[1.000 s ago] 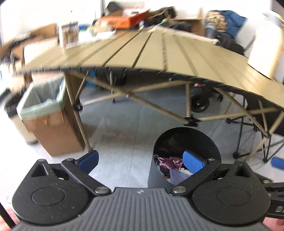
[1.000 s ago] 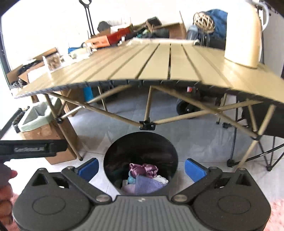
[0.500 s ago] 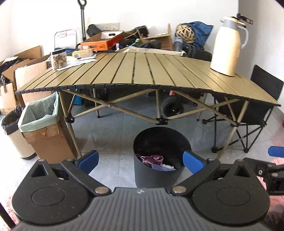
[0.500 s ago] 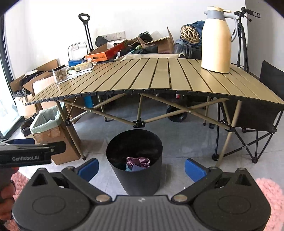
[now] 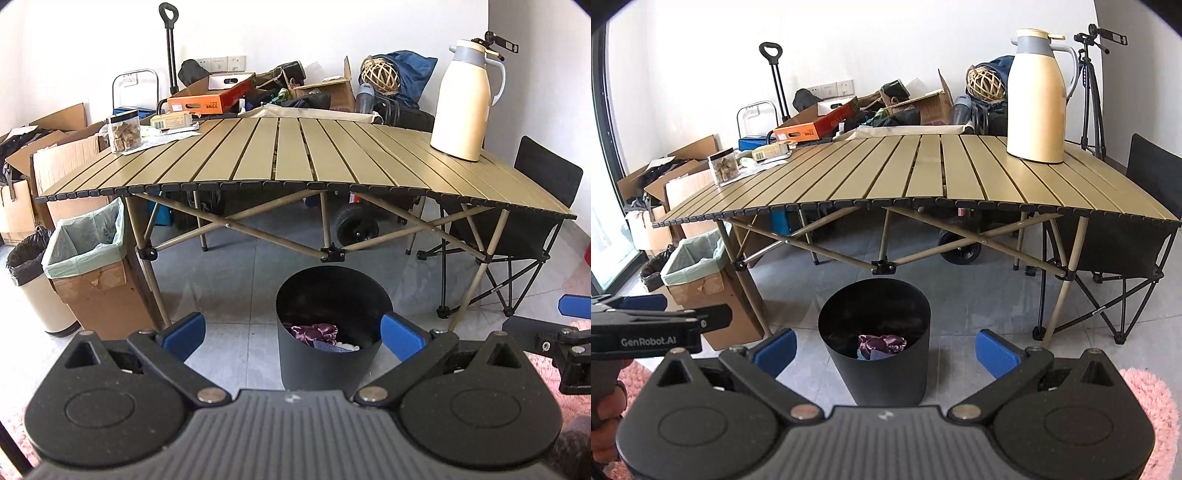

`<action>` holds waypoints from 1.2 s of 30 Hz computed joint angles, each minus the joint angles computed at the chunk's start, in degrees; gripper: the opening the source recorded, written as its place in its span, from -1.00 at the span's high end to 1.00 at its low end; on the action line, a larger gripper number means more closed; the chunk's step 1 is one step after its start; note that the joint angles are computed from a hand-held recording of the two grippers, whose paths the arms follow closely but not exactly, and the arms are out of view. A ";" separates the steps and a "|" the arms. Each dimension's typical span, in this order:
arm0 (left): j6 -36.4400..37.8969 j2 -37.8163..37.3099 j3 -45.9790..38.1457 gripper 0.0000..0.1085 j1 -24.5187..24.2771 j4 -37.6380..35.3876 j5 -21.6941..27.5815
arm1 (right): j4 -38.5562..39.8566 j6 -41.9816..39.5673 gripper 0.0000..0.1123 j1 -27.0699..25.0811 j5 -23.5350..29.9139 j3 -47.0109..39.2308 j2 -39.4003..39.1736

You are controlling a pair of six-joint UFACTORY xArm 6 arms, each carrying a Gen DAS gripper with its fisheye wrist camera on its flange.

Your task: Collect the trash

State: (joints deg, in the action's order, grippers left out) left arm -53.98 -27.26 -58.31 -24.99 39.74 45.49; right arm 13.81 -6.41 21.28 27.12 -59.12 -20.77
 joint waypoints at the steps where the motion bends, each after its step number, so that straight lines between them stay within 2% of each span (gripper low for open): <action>1: 0.11 -0.06 -0.05 -0.90 0.03 0.00 0.00 | 0.05 -0.03 -0.83 -0.02 -0.06 0.11 -0.11; 36: 0.56 0.91 -0.98 -0.90 -0.43 0.41 -0.31 | -0.57 0.94 -0.83 0.33 -0.38 0.29 -0.47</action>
